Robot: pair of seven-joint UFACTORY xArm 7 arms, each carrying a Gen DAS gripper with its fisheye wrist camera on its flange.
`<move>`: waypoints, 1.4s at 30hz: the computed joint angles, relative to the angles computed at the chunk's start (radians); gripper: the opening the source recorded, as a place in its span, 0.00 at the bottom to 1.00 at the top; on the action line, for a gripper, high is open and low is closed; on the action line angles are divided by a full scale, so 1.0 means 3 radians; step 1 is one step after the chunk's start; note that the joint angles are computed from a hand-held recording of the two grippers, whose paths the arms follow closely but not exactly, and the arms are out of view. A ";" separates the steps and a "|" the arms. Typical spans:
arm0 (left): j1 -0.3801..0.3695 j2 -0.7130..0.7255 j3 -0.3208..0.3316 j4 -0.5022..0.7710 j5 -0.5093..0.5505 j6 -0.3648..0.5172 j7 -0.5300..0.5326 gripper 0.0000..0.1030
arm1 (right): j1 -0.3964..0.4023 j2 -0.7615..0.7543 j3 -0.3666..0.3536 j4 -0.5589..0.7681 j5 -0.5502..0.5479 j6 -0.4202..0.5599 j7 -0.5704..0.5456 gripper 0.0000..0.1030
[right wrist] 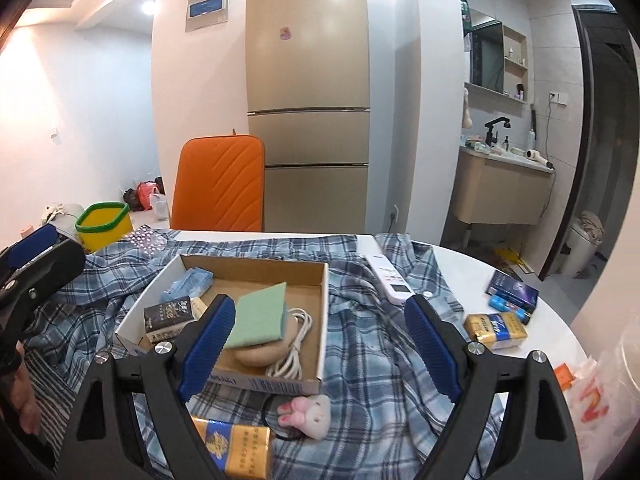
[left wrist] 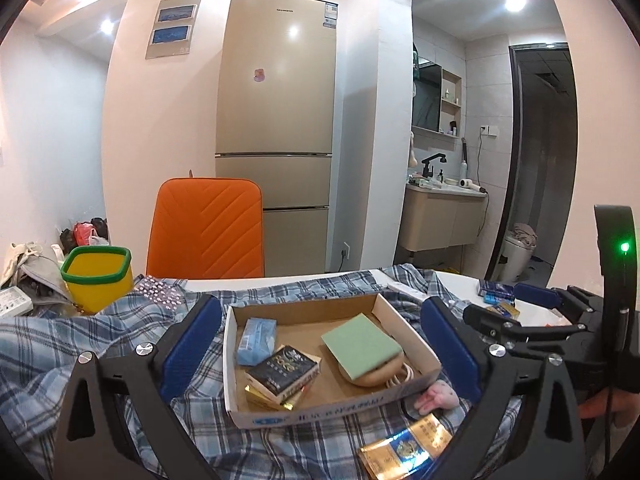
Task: Organize soft objects
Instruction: 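Withdraw both open grippers from the box, then grasp the gold cigarette pack with the left gripper while the right gripper grasps the pink bunny toy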
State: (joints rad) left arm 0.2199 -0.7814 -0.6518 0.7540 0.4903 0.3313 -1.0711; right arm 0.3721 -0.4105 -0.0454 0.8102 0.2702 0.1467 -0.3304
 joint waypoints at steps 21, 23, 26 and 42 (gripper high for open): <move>-0.0029 -0.0041 -0.0160 -0.0256 -0.0005 -0.0001 -0.0364 0.96 | 0.0162 -0.0070 -0.0209 -0.0434 -0.0178 -0.0317 -0.0051 0.86; -0.0037 -0.0029 -0.0166 -0.0244 0.0016 0.0022 -0.0358 0.96 | 0.0146 -0.0039 -0.0198 -0.0404 -0.0179 -0.0242 -0.0057 0.86; -0.0054 0.0003 -0.0167 -0.0217 0.0047 0.0039 -0.0342 0.96 | 0.0258 -0.0002 -0.0291 -0.0343 -0.0092 -0.0061 -0.0209 0.86; -0.0617 0.0517 0.0256 -0.0113 0.0041 0.0251 -0.0106 0.42 | -0.0114 0.0357 -0.0008 0.0052 0.0491 0.0963 -0.0653 0.46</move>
State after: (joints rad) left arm 0.0347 -0.6263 -0.5751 0.7200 0.5027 0.4066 -1.1028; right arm 0.3380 -0.3035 -0.0477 0.8258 0.4174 0.4358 -0.5262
